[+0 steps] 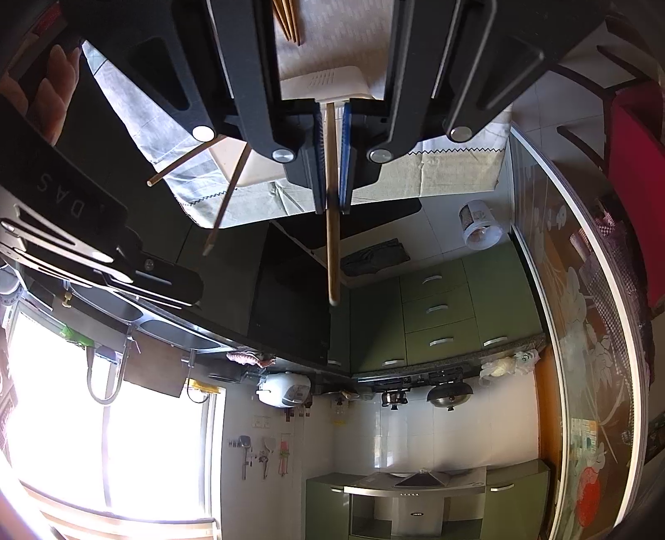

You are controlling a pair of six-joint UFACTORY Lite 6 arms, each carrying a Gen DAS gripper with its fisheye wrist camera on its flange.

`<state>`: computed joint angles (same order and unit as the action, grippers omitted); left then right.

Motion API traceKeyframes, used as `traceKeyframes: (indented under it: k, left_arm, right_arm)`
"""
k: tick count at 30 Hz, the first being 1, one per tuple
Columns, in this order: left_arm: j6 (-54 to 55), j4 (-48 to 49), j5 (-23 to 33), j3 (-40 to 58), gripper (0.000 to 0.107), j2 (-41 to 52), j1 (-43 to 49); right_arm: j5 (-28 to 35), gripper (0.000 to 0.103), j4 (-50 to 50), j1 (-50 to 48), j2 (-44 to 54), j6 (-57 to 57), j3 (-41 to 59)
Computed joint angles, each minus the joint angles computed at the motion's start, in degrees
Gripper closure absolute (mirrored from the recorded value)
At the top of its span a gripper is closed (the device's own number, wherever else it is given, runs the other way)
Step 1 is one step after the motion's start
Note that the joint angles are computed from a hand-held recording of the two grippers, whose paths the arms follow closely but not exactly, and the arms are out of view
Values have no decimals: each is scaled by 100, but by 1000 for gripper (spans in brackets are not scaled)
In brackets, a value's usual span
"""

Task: Organize utensils
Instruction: 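Lower both chopsticks into the white holder and open both tools, then grasp a wooden chopstick with the left tool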

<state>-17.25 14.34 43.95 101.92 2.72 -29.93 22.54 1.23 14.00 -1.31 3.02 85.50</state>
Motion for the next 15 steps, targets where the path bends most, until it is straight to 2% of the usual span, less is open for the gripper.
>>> traceKeyframes:
  k: [3,5,7,8,10,13,15]
  left_arm:
    - [-1,83,115,-33,100,-117,-58]
    - [-28,47,254,-72,98,-230,-107]
    - [-5,-66,391,-230,91,-419,-148]
    - [32,-170,472,-362,87,-547,-148]
    - [76,-418,633,-718,70,-823,-162]
    - [161,-772,849,-1467,69,-1191,-230]
    - [267,-1068,947,-2074,69,-1372,-254]
  right_arm:
    - [70,97,-231,112,-243,262,-87]
    - [69,97,4,103,-638,100,-363]
    - [66,93,304,83,-1232,-110,-795]
    - [54,88,542,41,-1617,-292,-1097]
    - [111,86,1150,-120,-2512,-811,-1829]
    - [474,83,1948,-546,-3905,-1533,-3006]
    - [985,78,2611,-1093,-4740,-2221,-3754]
